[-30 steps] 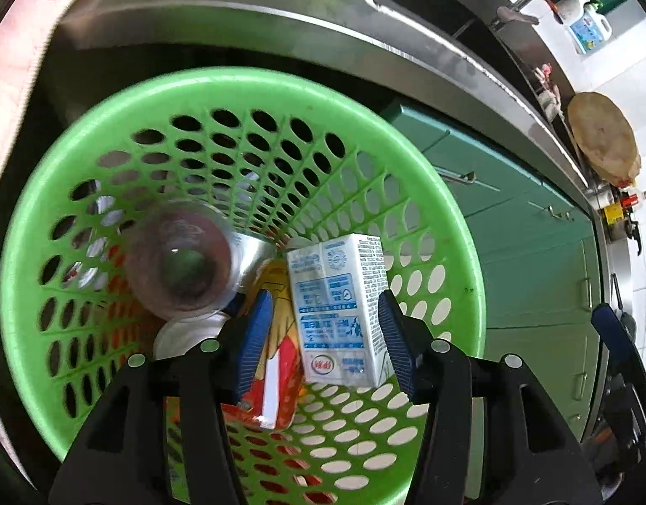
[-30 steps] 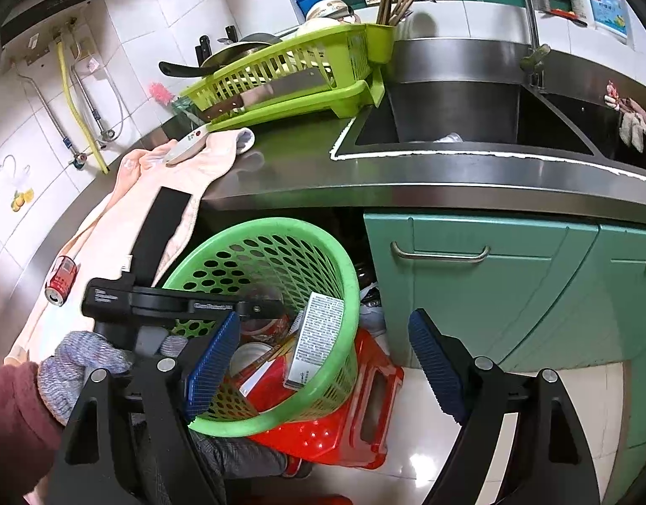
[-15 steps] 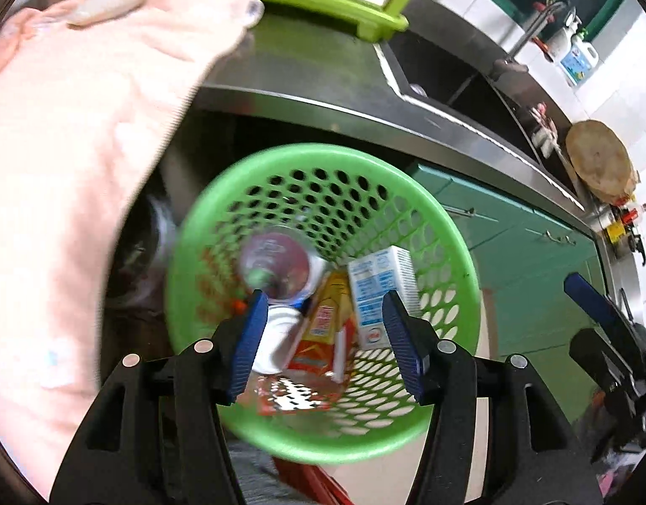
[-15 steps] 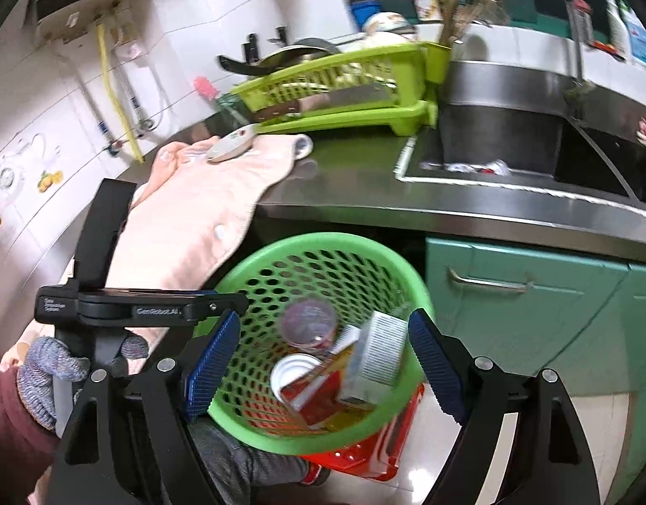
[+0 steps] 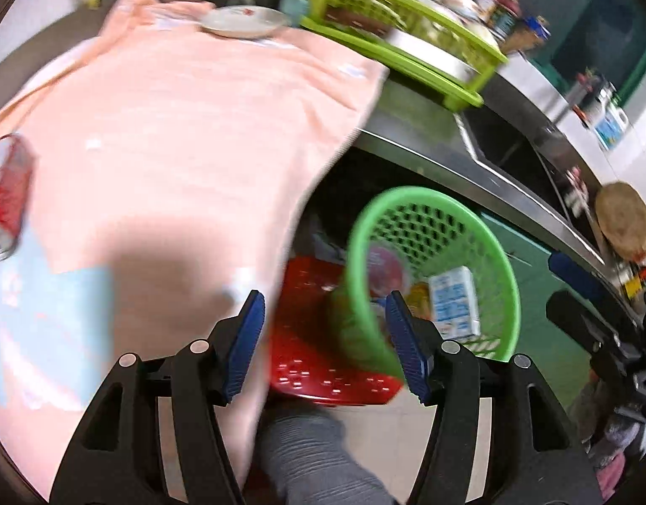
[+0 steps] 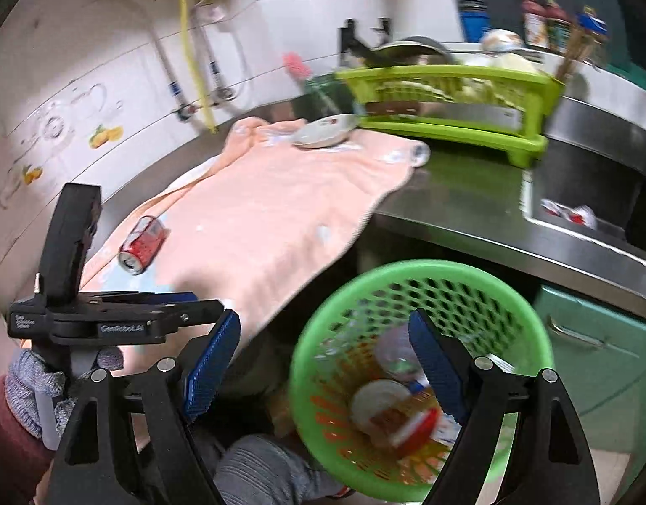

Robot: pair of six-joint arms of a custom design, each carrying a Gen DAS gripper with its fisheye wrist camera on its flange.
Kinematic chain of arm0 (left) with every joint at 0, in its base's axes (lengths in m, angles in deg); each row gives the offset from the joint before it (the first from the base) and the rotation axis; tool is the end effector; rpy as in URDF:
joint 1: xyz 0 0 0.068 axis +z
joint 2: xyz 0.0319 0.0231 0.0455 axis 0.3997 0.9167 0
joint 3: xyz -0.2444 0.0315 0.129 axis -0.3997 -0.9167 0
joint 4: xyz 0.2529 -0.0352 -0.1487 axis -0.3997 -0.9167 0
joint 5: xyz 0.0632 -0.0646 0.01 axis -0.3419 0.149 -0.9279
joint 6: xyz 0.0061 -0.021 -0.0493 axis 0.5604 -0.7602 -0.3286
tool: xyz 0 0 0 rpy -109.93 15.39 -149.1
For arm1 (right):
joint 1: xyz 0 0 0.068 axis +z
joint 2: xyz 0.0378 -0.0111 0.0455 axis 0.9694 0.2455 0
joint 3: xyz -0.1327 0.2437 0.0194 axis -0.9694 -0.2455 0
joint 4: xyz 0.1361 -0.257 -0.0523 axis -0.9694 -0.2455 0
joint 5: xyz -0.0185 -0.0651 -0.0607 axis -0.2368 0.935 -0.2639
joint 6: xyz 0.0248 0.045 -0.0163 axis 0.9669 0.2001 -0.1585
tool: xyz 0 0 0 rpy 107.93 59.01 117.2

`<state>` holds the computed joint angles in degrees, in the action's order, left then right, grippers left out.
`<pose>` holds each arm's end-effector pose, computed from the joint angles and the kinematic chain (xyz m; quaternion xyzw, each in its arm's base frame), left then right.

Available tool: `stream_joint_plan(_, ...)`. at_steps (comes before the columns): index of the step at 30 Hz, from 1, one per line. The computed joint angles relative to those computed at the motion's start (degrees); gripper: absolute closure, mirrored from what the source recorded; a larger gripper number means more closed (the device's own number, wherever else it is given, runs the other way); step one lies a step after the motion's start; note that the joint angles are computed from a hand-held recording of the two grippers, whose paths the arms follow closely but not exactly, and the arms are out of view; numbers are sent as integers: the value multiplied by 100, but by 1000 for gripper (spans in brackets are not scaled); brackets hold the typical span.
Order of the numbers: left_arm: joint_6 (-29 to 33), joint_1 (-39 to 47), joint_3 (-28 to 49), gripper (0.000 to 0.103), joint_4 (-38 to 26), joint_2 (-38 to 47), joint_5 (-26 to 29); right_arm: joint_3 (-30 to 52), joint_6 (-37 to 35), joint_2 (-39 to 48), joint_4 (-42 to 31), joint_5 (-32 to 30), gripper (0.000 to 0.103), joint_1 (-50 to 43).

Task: Collect trash
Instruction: 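Move both grippers back over the towel toward the red cola can, then grasp the red cola can with the right gripper while the left grasps the white paper cup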

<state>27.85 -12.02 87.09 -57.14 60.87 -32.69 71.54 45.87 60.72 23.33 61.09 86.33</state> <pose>0.3025 -0.2130 0.2710 -0.0082 0.9472 -0.1540 0.2813 0.2677 0.0619 0.2892 -0.1440 0.8864 0.1946 0.3945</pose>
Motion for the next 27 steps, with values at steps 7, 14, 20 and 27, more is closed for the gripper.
stream_joint_plan(7, -16, 631, -1124, 41, -250, -1469, -289, 604, 266, 784, 210, 365, 24, 1136)
stream_joint_plan(14, 55, 1553, -1977, 39, -1004, -3184, -445, 1601, 415, 1910, 305, 637, 24, 2187)
stream_joint_plan(20, 467, 2888, -2347, 36, -1792, -4544, -276, 2741, 549, 2991, 200, 936, 24, 3002)
stream_joint_plan(27, 1705, 5517, -2497, 36, -2407, -5448, 877, 4605, 869, 4595, -262, 842, 24, 3496)
